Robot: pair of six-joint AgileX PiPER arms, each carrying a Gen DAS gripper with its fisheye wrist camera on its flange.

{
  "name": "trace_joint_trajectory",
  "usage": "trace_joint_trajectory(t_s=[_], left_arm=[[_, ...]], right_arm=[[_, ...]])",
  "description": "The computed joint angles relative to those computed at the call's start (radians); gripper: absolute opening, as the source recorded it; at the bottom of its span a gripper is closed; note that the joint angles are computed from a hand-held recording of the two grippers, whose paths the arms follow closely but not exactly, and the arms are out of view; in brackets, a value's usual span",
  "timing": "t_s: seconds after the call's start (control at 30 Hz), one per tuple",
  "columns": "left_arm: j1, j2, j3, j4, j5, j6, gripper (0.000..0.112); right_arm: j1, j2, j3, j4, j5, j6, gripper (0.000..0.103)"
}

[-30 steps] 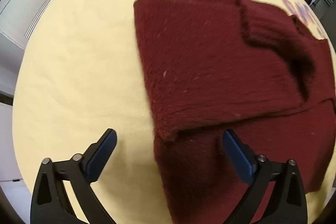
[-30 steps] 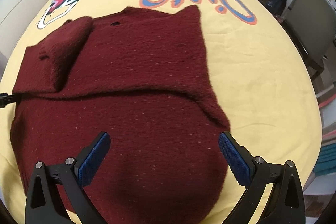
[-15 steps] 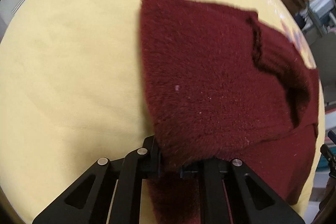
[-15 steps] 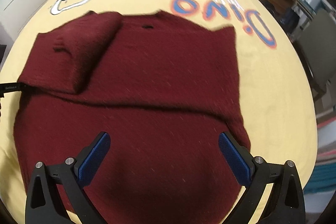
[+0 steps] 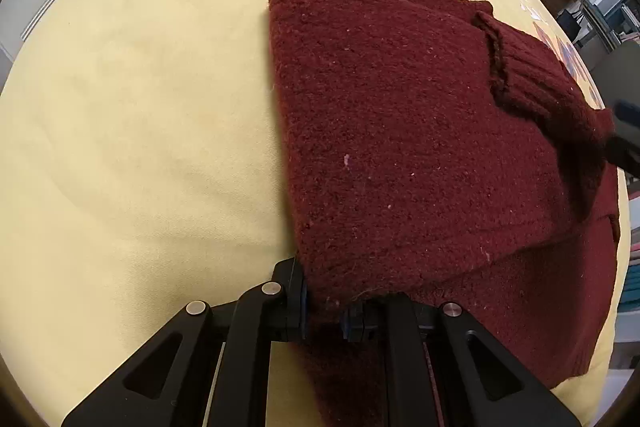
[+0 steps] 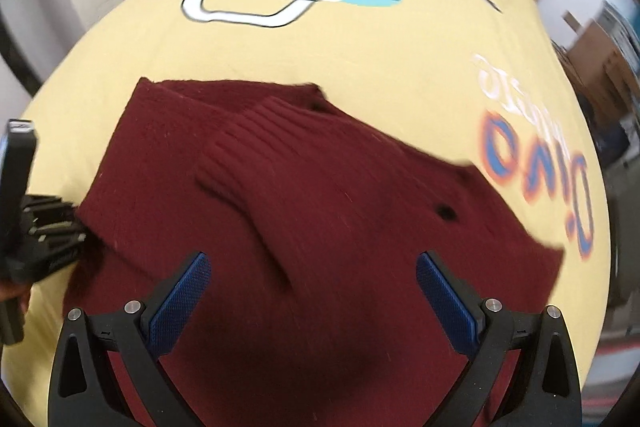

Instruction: Fold small clothes

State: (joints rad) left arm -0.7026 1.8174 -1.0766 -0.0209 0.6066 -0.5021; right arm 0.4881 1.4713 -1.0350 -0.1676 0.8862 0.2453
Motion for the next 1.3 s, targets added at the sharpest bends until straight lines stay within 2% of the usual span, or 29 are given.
trace_joint_trajectory(t_s=[0.13,0.2,0.27,0.33,0.4,0.43,0.47,0.8,0.93,1.03,1.07,1.1,1.17,1.2,1.23,1.27,1.3], left_arm=[[0.01,0.003,0.001,-0.006,0.001,0.012,0.01],[0.002,0.01,-0.008,0.004,0.007,0.002,0.01],[0.004,0.012,-0.017,0.006,0.017,0.007,0.01],[-0.003,0.026,-0.031,0.001,0.018,0.003,0.01],[0.009,0.03,-0.031,-0.019,0.012,0.023,0.01],[0.009,0.03,-0.032,-0.025,0.012,0.025,0.01],[0.037,0.006,-0.004,-0.042,0.01,0.064,0.01],[0.045,0.012,-0.015,-0.054,0.019,0.07,0.01],[0.03,0.01,-0.025,0.011,0.042,0.029,0.01],[0.009,0.016,-0.043,0.061,0.069,-0.008,0.01],[-0.035,0.025,-0.04,0.074,0.061,-0.058,0.01],[-0.039,0.027,-0.041,0.081,0.063,-0.071,0.01],[-0.043,0.041,-0.069,0.073,0.096,-0.072,0.01],[-0.049,0.091,-0.135,0.077,0.088,-0.075,0.01],[-0.051,0.103,-0.16,0.078,0.112,-0.076,0.01],[-0.043,0.097,-0.155,0.075,0.115,-0.064,0.01],[-0.023,0.078,-0.136,0.068,0.113,-0.038,0.01]], right_arm=[[0.027,0.18,-0.134,0.038,-0.005,-0.032,0.102],[0.039,0.234,-0.172,0.04,0.01,-0.035,0.095],[0.059,0.295,-0.206,0.011,0.04,-0.003,0.074],[0.059,0.316,-0.207,0.005,0.043,0.008,0.068],[0.038,0.303,-0.188,0.022,0.029,-0.001,0.051],[0.025,0.292,-0.18,0.017,0.03,0.002,0.031],[0.016,0.279,-0.17,0.004,0.032,0.009,0.02],[-0.331,0.001,0.01,0.202,-0.001,-0.2,0.017],[-0.491,-0.095,0.105,0.32,0.017,-0.316,0.017],[-0.59,-0.092,0.188,0.41,-0.001,-0.42,0.018],[-0.608,-0.093,0.213,0.422,-0.008,-0.44,0.019],[-0.622,-0.096,0.236,0.428,-0.012,-0.454,0.02],[-0.646,-0.1,0.281,0.426,-0.042,-0.453,0.038],[-0.663,-0.108,0.294,0.423,-0.05,-0.452,0.043],[-0.688,-0.123,0.31,0.422,-0.055,-0.46,0.05],[-0.707,-0.133,0.316,0.416,-0.053,-0.468,0.056],[-0.726,-0.144,0.321,0.394,-0.044,-0.471,0.058]])
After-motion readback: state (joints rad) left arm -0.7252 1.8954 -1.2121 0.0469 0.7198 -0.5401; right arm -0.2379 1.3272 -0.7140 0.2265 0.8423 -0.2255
